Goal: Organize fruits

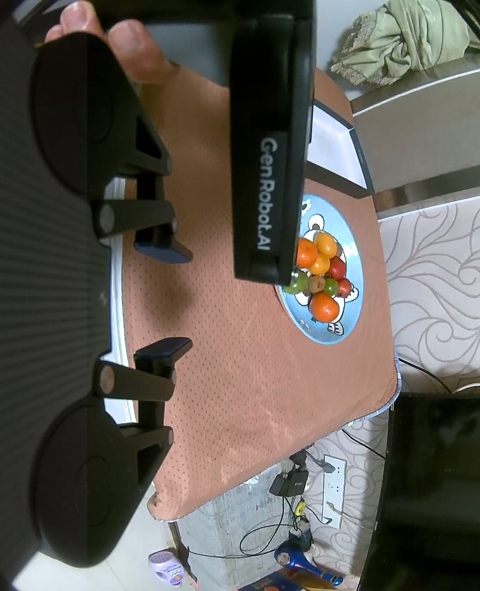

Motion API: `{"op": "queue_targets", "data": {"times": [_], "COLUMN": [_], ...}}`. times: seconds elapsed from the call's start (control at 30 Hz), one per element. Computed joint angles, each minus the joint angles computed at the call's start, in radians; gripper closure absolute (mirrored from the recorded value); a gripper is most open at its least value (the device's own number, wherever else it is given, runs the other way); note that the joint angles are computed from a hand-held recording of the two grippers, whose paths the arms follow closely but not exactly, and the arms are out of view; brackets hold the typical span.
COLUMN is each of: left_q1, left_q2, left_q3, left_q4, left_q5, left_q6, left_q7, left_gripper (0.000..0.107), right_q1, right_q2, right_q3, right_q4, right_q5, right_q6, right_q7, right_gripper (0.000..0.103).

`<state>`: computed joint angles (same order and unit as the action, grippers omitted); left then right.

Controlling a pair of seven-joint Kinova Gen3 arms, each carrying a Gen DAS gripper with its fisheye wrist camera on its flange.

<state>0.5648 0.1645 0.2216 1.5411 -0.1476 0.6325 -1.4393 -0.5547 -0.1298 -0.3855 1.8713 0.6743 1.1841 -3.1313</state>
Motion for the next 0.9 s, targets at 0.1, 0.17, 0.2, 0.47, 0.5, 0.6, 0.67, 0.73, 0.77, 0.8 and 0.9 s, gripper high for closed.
{"op": "queue_targets", "data": {"times": [0.1, 0.17, 0.2, 0.47, 0.5, 0.6, 0.67, 0.73, 0.77, 0.8, 0.9], "left_q1": [-0.009, -0.010, -0.012, -0.013, -0.013, -0.016, -0.015, -0.014, 0.002, 0.009, -0.004], "left_q2": [-0.002, 0.000, 0.000, 0.003, 0.005, 0.008, 0.012, 0.013, 0.014, 0.016, 0.024], "left_q3": [0.004, 0.004, 0.004, 0.004, 0.004, 0.005, 0.004, 0.004, -0.007, -0.013, -0.002], "left_q4": [0.001, -0.001, -0.002, -0.012, -0.015, -0.020, -0.026, -0.026, -0.025, -0.027, -0.035], "left_q5": [0.018, 0.021, 0.025, 0.034, 0.036, 0.045, 0.047, 0.042, 0.019, 0.013, 0.026], "left_q6": [-0.001, -0.002, -0.001, 0.011, 0.015, 0.020, 0.028, 0.034, 0.035, 0.038, 0.048], "left_q7": [-0.019, -0.025, -0.029, -0.040, -0.042, -0.052, -0.053, -0.046, -0.024, -0.016, -0.034], "left_gripper": [0.005, 0.005, 0.005, 0.005, 0.005, 0.005, 0.005, 0.007, 0.007, 0.007, 0.007], "right_q1": [-0.003, -0.003, -0.003, -0.003, -0.003, -0.005, -0.006, -0.004, -0.003, -0.002, 0.002], "right_q2": [0.003, 0.001, -0.002, 0.006, 0.007, 0.008, 0.007, 0.006, 0.006, 0.004, 0.004], "right_q3": [-0.003, 0.000, 0.002, 0.001, 0.001, 0.004, 0.005, 0.008, 0.009, 0.011, 0.010], "right_q4": [-0.004, -0.002, 0.001, -0.004, -0.005, -0.005, -0.005, -0.005, -0.005, -0.004, -0.002], "right_q5": [0.002, 0.001, 0.000, 0.002, 0.003, 0.003, 0.001, -0.002, -0.003, -0.004, -0.002], "right_q6": [0.004, 0.000, -0.003, -0.006, -0.006, -0.007, -0.007, -0.010, -0.012, -0.015, -0.020], "right_q7": [-0.004, -0.003, -0.001, -0.003, -0.004, -0.004, -0.002, 0.004, 0.005, 0.008, 0.008], "right_gripper": [0.056, 0.056, 0.056, 0.056, 0.056, 0.056, 0.056, 0.056, 0.056, 0.056, 0.056]}}
